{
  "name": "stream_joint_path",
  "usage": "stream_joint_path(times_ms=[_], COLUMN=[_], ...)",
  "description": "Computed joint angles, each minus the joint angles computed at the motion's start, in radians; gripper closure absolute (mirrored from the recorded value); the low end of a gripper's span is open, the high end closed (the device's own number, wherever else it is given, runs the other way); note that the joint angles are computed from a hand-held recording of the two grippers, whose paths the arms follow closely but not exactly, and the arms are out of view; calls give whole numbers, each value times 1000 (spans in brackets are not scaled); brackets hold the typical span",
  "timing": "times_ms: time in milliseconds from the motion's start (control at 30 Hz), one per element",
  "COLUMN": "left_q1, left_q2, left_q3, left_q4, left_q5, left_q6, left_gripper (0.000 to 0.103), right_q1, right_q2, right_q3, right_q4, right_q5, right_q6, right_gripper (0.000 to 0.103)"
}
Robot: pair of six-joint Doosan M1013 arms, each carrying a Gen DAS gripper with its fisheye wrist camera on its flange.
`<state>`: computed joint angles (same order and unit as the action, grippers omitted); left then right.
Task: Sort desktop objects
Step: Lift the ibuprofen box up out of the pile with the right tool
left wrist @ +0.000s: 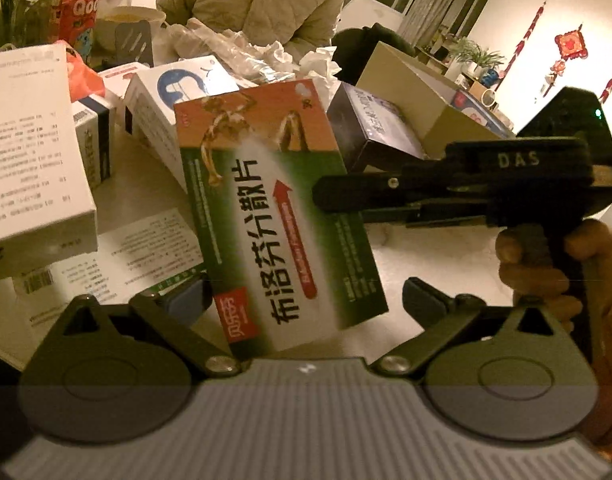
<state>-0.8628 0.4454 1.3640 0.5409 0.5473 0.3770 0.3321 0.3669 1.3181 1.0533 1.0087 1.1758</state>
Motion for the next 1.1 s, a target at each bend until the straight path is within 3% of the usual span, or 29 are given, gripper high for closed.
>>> stream_joint_path(times_ms=[200,400,667,1100], left_q1=[1,1,-10,-29], left_q2=[3,2,-5,2], left_q3=[1,4,4,-23], left_q4=[-3,-5,34,53], left_q5=[-6,-16,-30,-120], left_q6=[-8,-6,-16,53], left_gripper=[0,0,0,0], right_q1=[17,25,27,11], right_q2=[18,20,-5,-50], right_q3=[-38,-41,-45,-57], right_q4=[-50,-21,-56,-179], right_q5=[12,32,10,-38], right_q6=[13,-23,36,120], right_gripper=[69,81,81,81])
